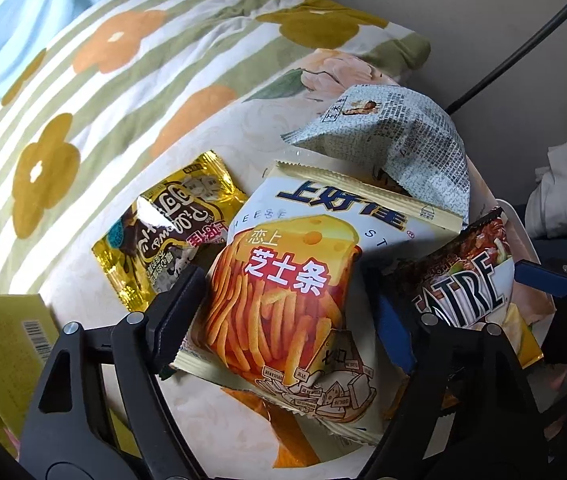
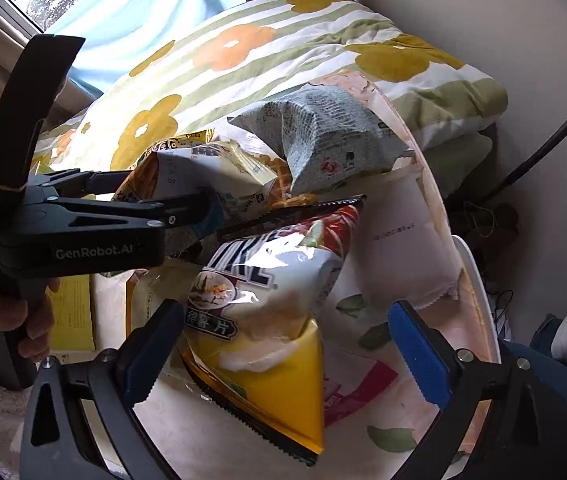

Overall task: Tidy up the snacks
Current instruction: 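Grasp the cheese-stick bag with the left tool while the right tool grasps the Tatre bag, then lift and carry both bags over the yellow box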

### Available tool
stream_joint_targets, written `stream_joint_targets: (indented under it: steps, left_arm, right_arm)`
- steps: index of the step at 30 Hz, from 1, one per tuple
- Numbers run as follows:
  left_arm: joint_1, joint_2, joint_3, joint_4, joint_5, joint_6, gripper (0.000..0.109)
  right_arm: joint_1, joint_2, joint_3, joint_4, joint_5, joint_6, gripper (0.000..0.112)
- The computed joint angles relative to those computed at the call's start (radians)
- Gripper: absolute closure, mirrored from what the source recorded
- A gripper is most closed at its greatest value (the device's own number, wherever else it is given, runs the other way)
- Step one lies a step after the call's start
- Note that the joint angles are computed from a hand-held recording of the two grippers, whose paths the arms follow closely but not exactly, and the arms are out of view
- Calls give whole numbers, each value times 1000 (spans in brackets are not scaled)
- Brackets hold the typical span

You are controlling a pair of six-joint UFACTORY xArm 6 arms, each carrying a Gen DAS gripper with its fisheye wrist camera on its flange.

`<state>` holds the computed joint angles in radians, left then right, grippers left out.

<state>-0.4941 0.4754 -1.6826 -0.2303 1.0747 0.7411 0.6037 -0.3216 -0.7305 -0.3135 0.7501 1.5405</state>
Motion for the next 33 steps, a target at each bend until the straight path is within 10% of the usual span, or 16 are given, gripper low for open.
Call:
stream_joint_targets:
  steps: [14,22,33]
  left_arm:
    - [11,-41,36,-50,-11,39,52]
    - [25,-82,73,-64,-30,23,52]
    - [51,-167,140,-95,-63,0,52]
  right_arm:
    - [-14,56,-19,-21,-24,13,14]
    - [-12,68,-17,-9,-72,-10,44]
    - [11,37,-17,-56,-66,19,56]
